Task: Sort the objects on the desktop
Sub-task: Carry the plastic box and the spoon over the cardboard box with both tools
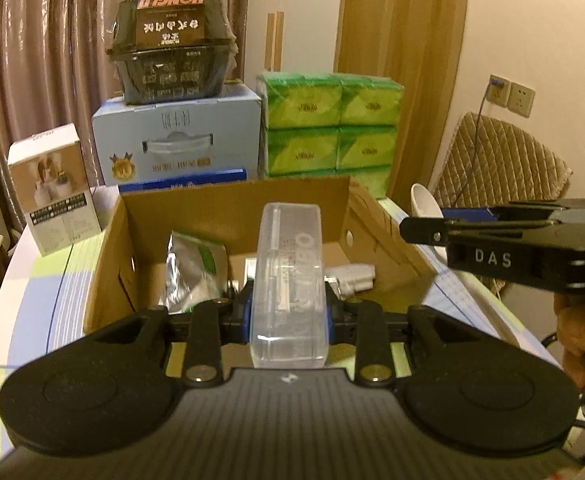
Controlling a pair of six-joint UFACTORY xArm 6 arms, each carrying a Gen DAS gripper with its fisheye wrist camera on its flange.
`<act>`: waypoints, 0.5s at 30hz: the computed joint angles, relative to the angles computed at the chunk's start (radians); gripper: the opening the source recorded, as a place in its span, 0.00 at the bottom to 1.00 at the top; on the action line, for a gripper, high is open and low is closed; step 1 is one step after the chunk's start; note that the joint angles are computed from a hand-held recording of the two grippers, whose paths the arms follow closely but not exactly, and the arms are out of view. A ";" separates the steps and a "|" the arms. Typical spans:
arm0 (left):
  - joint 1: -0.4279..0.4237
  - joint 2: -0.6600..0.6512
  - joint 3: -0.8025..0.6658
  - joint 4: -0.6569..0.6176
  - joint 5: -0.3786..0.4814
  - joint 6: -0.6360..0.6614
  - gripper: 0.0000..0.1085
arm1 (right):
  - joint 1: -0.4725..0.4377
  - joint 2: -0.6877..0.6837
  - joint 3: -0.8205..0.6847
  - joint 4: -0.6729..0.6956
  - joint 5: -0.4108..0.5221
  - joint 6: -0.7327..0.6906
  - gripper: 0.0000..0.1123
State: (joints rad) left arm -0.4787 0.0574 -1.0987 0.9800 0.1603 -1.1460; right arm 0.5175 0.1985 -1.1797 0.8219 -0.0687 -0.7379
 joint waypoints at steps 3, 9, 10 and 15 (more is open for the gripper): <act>0.013 0.032 -0.041 -0.072 0.000 0.082 0.24 | -0.015 0.030 -0.043 -0.055 0.027 0.051 0.26; 0.029 0.096 -0.107 -0.206 0.006 0.231 0.24 | -0.036 0.082 -0.116 -0.189 0.066 0.162 0.26; 0.033 0.106 -0.114 -0.226 0.003 0.249 0.24 | -0.038 0.091 -0.127 -0.206 0.070 0.174 0.26; 0.052 0.149 -0.145 -0.328 -0.003 0.326 0.24 | -0.053 0.144 -0.204 -0.254 0.114 0.227 0.26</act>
